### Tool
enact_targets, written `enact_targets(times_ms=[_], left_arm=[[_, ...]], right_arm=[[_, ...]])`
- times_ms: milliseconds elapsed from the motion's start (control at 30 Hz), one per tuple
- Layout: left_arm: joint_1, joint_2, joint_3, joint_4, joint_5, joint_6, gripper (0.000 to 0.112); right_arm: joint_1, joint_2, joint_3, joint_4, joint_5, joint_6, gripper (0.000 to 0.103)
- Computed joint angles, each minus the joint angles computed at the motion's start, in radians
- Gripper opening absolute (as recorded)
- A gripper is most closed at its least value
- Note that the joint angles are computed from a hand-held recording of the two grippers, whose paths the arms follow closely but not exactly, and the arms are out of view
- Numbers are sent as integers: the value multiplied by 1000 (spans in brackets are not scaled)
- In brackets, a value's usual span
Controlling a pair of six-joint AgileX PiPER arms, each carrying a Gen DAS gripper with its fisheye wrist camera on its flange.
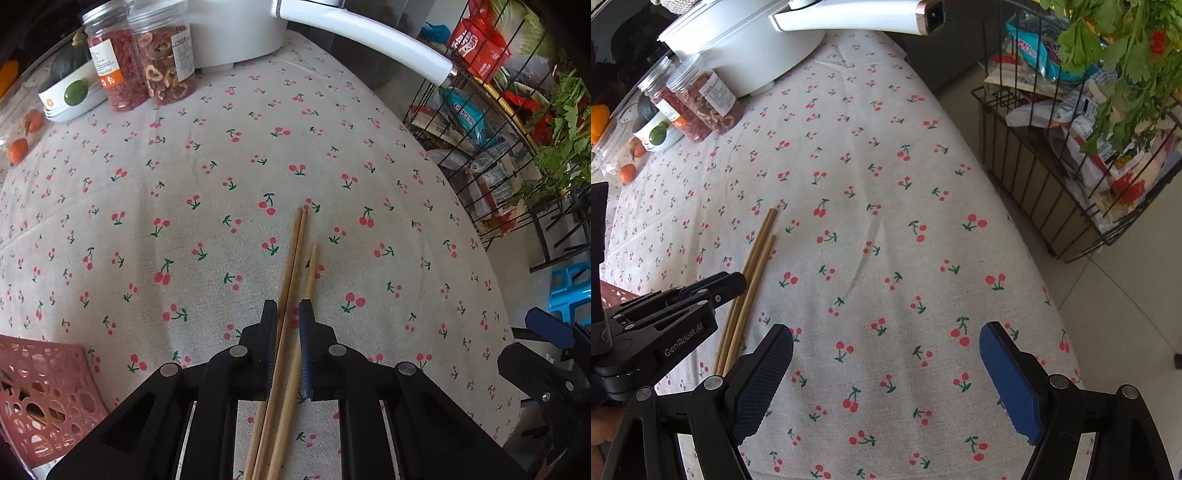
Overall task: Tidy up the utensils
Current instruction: 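Grasp a bamboo chopstick with the left tool and lift it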
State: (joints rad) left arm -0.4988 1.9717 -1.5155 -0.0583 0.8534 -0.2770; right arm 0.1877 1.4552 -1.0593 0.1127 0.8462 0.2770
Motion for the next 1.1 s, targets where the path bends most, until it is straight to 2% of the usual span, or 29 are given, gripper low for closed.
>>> enact_targets(times_ms=[133,267,333,433,600,900,1100], left_arm=[[-14,43,-60,48,26,-53,12],[-13,85,-127,68,91,-93,12],[-20,87,-135,90,111,-104,8],[-30,48,-86,107,90,-105,5],[-28,-126,83,97,20,-84,4],[-57,-501,345,84,-27,-42,4],[-11,-742,518,102,-65,-9,4]], right_arm=[[-8,0,2,-4,0,-6,87],[-13,-6,5,-8,2,2,87],[-10,-2,5,-10,4,10,87],[0,6,2,-15,10,20,87],[23,10,4,-47,15,55,87],[60,-1,14,6,23,98,87],[142,42,-10,-18,24,167,87]])
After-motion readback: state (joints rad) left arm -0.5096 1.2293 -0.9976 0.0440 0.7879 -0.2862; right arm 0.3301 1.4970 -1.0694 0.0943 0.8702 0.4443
